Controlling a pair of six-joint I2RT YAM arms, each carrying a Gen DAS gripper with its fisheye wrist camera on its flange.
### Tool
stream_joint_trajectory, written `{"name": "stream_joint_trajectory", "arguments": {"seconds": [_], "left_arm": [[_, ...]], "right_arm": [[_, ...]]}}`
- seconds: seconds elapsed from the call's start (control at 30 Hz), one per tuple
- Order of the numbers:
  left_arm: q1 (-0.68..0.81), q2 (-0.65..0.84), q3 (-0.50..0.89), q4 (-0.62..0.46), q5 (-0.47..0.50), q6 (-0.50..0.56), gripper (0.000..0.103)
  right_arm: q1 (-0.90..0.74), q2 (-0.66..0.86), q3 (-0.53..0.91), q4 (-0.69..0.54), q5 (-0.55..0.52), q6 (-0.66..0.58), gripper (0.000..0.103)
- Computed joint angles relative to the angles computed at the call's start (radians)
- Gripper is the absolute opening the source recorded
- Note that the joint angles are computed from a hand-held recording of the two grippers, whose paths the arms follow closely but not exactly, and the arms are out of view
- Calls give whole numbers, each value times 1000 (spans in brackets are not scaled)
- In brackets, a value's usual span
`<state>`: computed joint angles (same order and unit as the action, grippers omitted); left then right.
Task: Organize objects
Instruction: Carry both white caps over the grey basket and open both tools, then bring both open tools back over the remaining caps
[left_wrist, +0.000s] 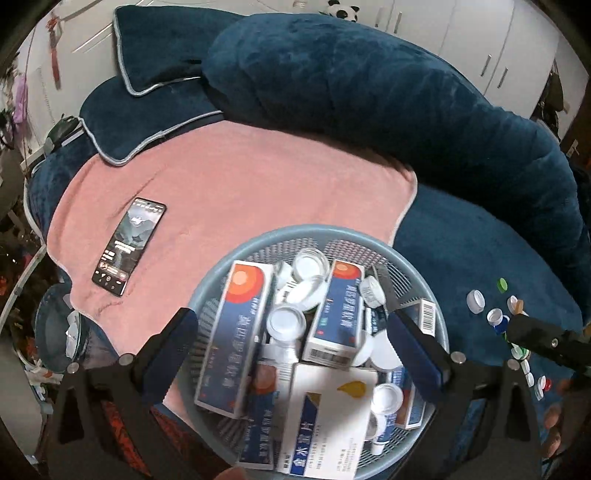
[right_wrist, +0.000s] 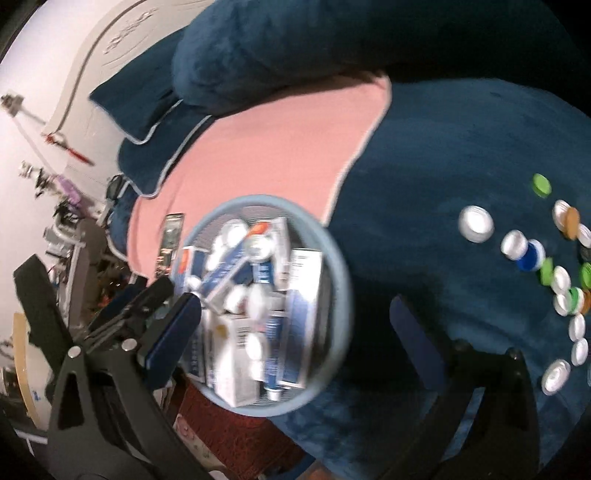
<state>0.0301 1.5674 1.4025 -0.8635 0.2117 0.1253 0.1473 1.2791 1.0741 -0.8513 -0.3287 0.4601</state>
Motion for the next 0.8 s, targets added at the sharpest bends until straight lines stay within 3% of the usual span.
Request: {"name": "stream_joint_trajectory", "arguments": {"seconds": [0.4,0.8], "left_arm": [[-203,-55,-30,-2,-114,-54,102],[-422,-41,4,-39,-200,-133,102]], "right_arm": [[-199,-70,-48,-117,47,-145,103],[-564,-102,-71,-228,-29,-399,103]]}}
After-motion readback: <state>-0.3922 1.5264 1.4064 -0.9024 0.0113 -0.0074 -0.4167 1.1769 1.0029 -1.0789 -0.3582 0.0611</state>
